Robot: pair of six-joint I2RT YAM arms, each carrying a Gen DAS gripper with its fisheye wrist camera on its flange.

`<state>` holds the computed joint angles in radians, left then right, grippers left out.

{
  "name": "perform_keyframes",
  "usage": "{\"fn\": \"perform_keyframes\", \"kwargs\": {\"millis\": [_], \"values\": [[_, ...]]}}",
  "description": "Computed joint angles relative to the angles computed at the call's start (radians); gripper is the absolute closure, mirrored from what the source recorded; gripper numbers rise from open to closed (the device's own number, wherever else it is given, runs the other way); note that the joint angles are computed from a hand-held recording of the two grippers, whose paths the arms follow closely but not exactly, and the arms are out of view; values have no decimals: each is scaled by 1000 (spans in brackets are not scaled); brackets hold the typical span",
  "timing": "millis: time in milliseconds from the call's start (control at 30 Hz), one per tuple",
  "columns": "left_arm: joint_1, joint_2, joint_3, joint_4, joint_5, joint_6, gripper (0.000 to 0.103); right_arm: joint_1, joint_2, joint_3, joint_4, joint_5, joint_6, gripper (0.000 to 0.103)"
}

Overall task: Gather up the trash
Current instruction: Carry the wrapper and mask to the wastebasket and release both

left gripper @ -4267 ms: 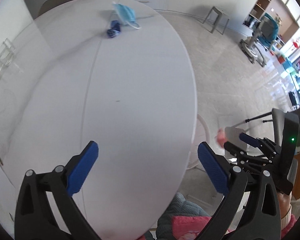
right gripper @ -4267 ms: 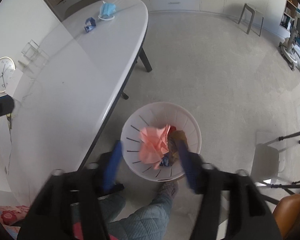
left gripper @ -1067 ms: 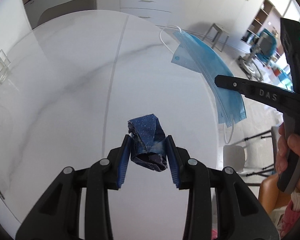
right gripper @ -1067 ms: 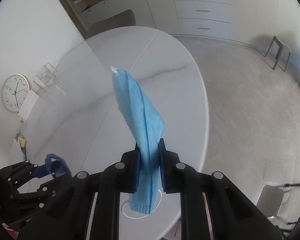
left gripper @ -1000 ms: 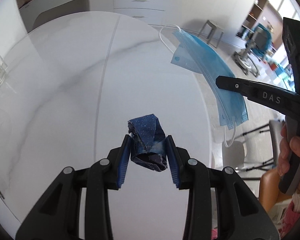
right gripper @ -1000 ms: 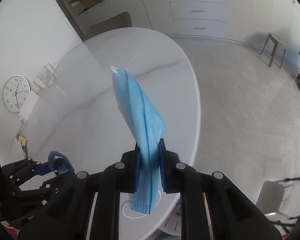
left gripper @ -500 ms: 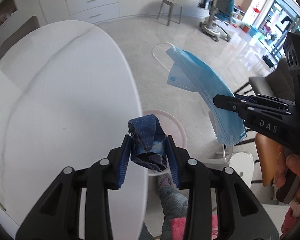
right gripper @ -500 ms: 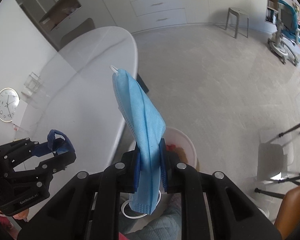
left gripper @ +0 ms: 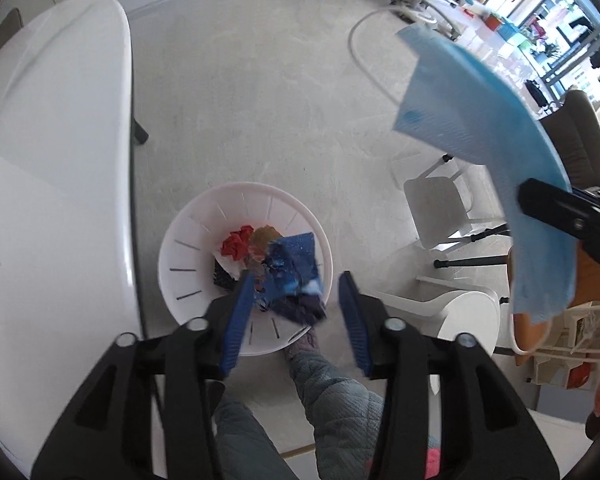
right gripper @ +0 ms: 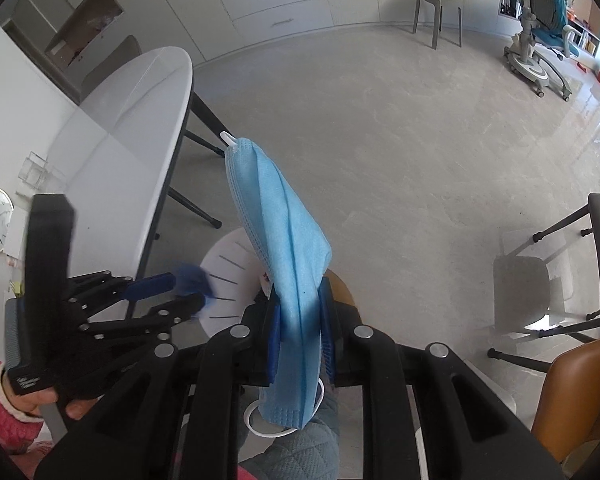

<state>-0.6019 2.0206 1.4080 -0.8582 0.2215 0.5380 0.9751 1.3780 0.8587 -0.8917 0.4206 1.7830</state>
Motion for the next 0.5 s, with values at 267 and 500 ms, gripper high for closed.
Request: {"fn": "perform_keyframes", "kwargs": {"millis": [267, 500], "values": [[10, -89, -45, 69, 9, -31, 28, -59, -25, -41, 67, -5, -118, 84], [111, -184, -14, 0, 7, 14, 14, -122, 71, -69, 290, -70, -263, 84]]}}
